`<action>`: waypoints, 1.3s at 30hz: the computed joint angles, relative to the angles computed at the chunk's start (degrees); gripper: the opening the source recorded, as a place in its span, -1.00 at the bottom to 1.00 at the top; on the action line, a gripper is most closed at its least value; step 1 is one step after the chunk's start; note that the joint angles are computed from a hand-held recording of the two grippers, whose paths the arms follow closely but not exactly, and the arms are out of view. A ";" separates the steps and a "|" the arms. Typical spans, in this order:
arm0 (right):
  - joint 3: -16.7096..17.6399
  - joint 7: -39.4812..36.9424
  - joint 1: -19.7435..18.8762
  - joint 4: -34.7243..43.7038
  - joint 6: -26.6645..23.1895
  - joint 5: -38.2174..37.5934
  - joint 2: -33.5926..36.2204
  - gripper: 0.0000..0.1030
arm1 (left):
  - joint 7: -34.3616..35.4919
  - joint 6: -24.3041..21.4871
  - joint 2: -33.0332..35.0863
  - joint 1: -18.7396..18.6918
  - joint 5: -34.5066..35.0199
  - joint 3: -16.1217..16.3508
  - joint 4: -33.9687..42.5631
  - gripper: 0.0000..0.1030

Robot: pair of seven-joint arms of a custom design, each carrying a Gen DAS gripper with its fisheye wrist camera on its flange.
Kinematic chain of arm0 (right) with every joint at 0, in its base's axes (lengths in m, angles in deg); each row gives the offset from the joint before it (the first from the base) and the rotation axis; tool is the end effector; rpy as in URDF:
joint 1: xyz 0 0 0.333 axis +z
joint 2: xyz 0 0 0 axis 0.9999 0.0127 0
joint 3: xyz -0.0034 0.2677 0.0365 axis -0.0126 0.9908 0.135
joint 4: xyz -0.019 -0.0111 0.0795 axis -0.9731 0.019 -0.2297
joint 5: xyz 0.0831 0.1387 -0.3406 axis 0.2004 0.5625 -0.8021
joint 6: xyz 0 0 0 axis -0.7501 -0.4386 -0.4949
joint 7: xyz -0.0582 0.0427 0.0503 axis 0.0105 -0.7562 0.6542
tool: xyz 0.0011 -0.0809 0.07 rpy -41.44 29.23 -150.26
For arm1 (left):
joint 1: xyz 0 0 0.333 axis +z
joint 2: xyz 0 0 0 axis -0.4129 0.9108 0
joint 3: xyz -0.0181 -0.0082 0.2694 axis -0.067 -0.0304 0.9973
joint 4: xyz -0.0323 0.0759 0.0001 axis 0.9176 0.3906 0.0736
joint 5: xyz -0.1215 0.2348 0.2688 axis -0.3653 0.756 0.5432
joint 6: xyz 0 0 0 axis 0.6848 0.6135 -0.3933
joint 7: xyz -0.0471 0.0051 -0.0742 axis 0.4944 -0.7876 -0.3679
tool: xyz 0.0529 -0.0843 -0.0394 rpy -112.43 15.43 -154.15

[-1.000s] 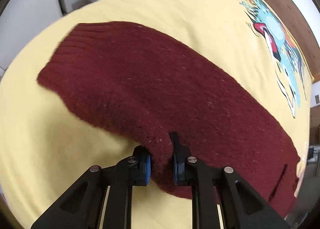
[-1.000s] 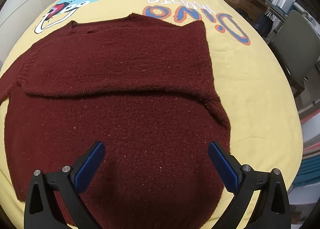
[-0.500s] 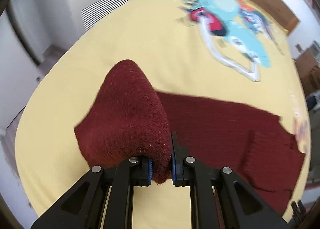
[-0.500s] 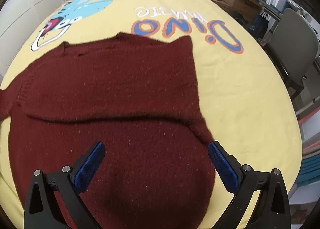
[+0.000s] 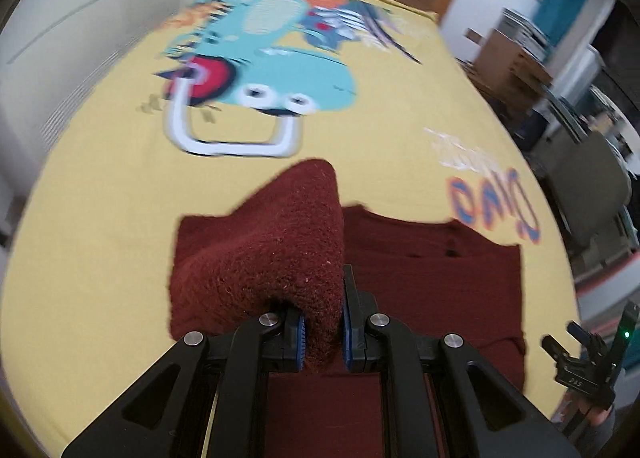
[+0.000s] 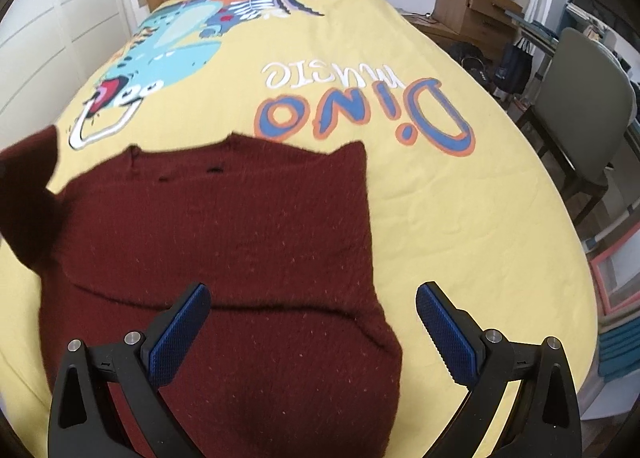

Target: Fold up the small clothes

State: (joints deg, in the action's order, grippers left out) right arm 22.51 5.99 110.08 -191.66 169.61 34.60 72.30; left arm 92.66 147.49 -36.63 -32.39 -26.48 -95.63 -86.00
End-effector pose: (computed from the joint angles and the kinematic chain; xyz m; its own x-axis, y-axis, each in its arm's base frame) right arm 0.4585 0.2659 0.4687 0.4175 -0.9077 -0.0419 -0.7745 -0.3314 -0.5388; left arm 0.3812 -0.1061 0.5491 0.3933 -0.8867 0.2430 -0.7321 -0.4619 -0.5006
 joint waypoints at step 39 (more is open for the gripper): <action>-1.43 -5.13 0.25 -7.02 -0.65 8.69 -1.25 0.99 | 1.33 -4.67 16.57 -7.45 -3.89 -3.80 2.05 0.97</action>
State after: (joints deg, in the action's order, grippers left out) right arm 21.08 0.86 110.34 -198.68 168.95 43.29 71.05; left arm 93.99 142.82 -20.06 -39.85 -30.37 -99.43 -83.95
